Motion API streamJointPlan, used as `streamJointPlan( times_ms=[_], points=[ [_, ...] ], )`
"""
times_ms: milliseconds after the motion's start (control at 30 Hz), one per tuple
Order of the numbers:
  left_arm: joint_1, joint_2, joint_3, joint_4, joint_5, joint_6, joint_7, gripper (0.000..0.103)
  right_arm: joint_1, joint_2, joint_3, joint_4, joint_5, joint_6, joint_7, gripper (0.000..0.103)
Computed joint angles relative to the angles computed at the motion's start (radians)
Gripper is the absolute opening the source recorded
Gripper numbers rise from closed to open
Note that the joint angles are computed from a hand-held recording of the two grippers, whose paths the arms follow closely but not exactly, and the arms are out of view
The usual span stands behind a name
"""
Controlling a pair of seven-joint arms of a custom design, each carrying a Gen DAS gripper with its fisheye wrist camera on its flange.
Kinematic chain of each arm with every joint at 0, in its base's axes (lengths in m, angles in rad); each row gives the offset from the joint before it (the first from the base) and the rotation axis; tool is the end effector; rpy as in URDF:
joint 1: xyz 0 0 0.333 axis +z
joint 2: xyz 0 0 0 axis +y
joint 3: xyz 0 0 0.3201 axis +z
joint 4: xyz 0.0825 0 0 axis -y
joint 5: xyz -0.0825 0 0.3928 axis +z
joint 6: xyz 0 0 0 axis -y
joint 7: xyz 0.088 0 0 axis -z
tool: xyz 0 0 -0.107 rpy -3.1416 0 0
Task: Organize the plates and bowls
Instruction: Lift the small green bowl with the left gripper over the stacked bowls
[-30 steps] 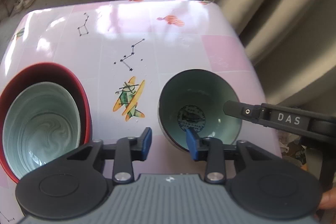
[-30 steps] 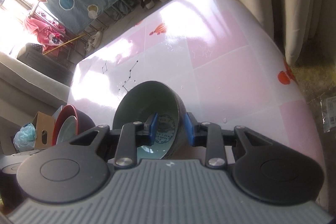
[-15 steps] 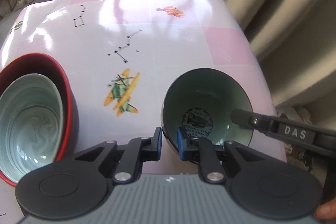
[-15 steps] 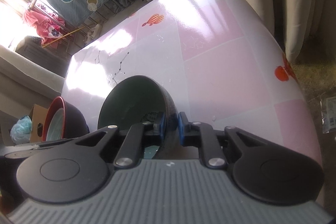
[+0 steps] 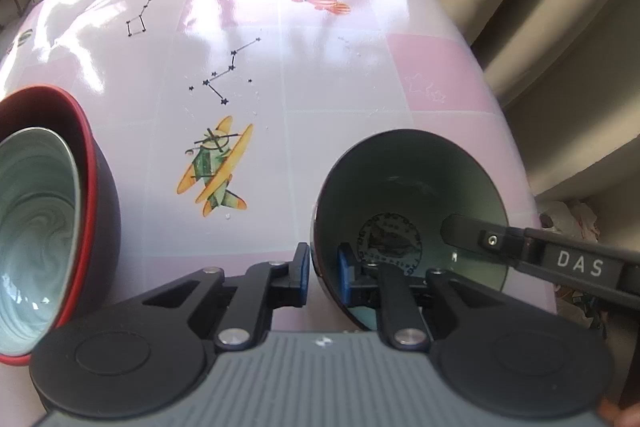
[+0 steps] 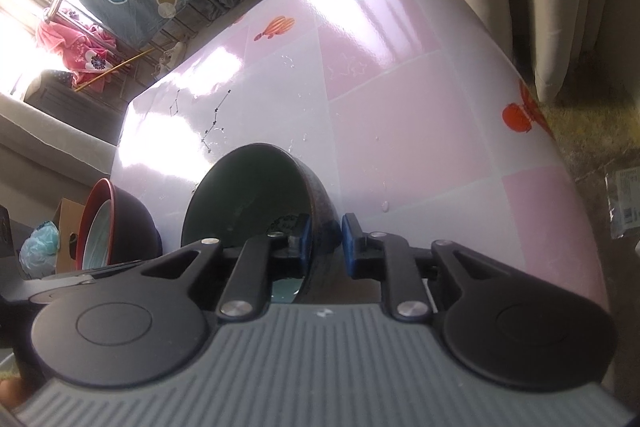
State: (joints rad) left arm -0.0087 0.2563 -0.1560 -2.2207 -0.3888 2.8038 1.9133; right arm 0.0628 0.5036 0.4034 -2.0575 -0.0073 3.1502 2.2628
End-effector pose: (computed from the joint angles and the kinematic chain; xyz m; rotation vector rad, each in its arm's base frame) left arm 0.5784 -0.0766 0.2892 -1.9503 2.2647 -0.5698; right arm 0.5850 0.2749 0.2738 -1.4541 2.0260 0.0466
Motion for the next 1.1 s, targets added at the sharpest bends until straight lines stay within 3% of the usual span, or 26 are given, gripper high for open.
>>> streamJointPlan(
  times_ms=[333, 433, 767, 1100],
  points=[
    [-0.004, -0.02, -0.003, -0.022, 0.004, 0.026, -0.005, 0.013, 0.105, 0.013, -0.099, 0.03, -0.027, -0.016, 0.049, 0.013],
    [0.001, -0.035, -0.007, -0.027, -0.011, 0.02, 0.011, 0.013, 0.088, 0.005, -0.084, 0.017, -0.021, -0.022, 0.047, 0.011],
    [0.021, -0.091, -0.011, -0.037, -0.106, -0.027, 0.07, 0.013, 0.144, -0.039, -0.139, 0.036, -0.019, -0.089, 0.048, 0.01],
    [0.066, -0.228, 0.054, -0.065, -0.234, -0.081, 0.161, 0.013, 0.264, -0.074, -0.211, 0.157, -0.048, -0.203, 0.044, 0.01]
  ],
)
